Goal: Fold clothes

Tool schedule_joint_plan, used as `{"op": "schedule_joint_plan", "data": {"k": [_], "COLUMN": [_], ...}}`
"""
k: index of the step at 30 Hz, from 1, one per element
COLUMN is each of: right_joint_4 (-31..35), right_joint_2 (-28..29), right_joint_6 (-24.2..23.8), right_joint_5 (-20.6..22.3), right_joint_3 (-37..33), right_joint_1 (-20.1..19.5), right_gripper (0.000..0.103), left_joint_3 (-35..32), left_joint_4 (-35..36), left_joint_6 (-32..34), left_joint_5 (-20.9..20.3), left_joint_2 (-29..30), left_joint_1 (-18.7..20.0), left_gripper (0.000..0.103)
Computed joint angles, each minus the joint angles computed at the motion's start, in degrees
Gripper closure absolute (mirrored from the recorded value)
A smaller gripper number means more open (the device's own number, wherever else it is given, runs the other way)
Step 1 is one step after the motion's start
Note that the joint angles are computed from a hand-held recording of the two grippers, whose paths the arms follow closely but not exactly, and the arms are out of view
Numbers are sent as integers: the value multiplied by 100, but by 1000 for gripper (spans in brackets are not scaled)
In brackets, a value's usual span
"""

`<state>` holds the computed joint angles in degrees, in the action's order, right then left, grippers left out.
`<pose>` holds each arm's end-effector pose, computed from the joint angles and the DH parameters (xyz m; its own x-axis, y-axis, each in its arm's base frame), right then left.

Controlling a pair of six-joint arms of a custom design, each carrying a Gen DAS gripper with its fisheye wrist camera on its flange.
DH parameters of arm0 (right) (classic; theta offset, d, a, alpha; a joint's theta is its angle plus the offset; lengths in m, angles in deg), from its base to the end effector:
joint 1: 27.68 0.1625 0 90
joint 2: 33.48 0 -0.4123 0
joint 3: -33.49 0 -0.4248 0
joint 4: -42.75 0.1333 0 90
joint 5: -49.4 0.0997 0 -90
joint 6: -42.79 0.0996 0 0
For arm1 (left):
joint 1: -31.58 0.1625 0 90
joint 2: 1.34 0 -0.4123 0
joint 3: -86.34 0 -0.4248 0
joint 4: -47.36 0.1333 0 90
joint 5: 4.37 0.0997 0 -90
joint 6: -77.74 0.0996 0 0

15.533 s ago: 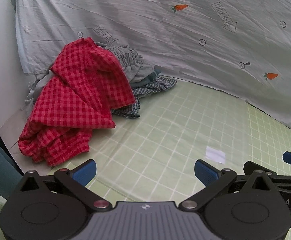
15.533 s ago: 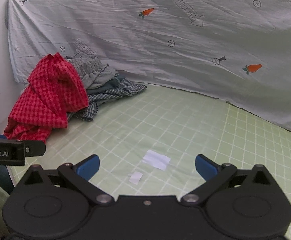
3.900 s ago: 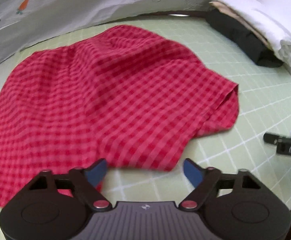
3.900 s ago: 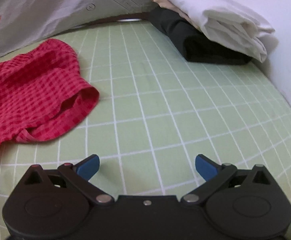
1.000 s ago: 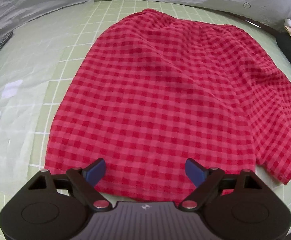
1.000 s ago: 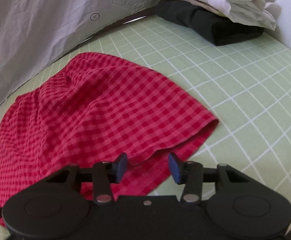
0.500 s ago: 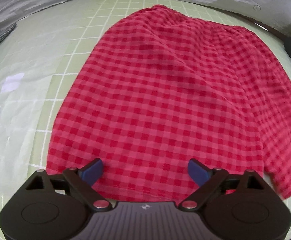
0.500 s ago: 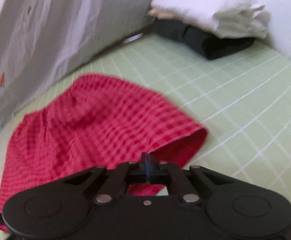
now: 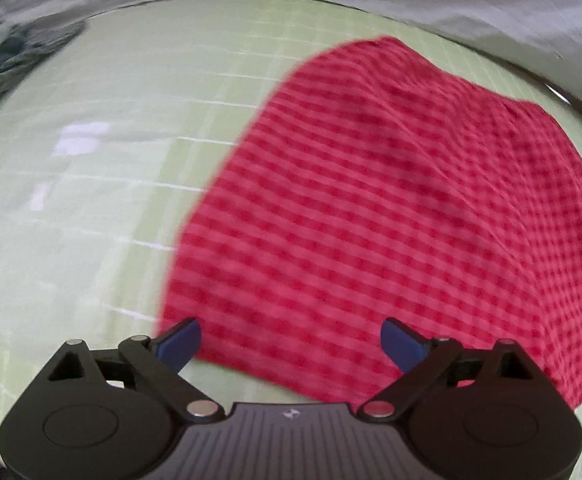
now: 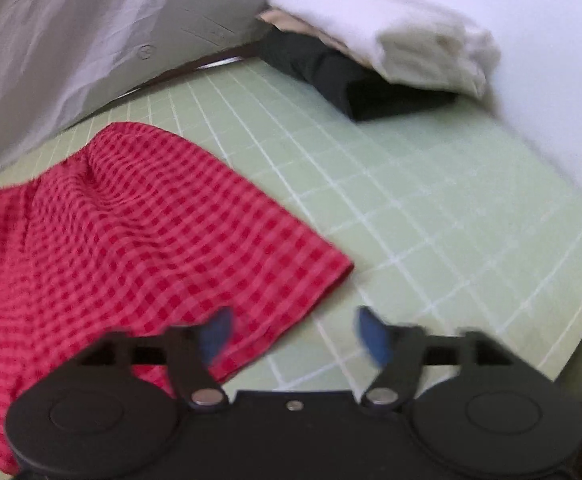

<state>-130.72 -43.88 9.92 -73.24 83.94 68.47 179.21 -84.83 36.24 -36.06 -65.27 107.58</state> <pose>0.1713 -0.8473 -0.0288 -0.6943 -0.1581 0.7021 -0.5413 0.7576 -0.3647 0.0514 -0.6951 0.2992 -0.5731 -0.6724 -0.4685 -0.1926 0.6662 -0.7205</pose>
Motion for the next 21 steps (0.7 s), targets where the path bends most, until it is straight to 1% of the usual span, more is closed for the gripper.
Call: {"op": "schedule_joint_plan", "data": {"k": [2,3,8,10,11,12,13,14,15,16,17,18,20,21], "right_joint_4": [-276,-268,-117,-62,-18,47,63,72,80,100,105,103,113,116], "right_joint_2": [79,119,257,283,301,329,335,337,335,355,371,390,414,420], "right_joint_6": [-508,-621,-744,-778,-794,-790,-765,-737,-730,-739,-756,-770,-784,-784], "right_joint_5": [108,98,91,73,67,38,6,-27,-46,-73,-105,-139,-181,-185], "right_joint_3": [-32,-76,-249,-267,-287,-328,-313,-290,-275,-301,-317,-334,-362,-374], "right_joint_1": [12,31,100,118,123,137,153,170,179,190,198,208,223,230], "right_gripper": [0,0,0,0,0,0,0,0,0,0,0,0,0,0], "left_joint_3": [150,231,511,616,650,667,675,656,636,608,565,541,520,508], "left_joint_4": [-129,-200,-369,-802,-1019,-1149,-1254,-1299,-1347,-1368,-1316,-1309,-1451,-1422], "left_joint_6": [-142,-220,-570,-402,-317,-271,-203,-61,85,231,358,441,672,730], "left_joint_5": [-73,-101,104,-46,-138,-214,-257,-196,-136,-83,-28,96,372,627], "left_joint_2": [-183,-274,-516,-559,-553,-541,-518,-462,-405,-350,-304,-255,-184,-148], "left_joint_1": [33,47,94,159,187,203,211,195,180,167,152,115,63,4], "left_gripper": [7,7,8,9,14,23,28,35,49,59,82,96,97,99]}}
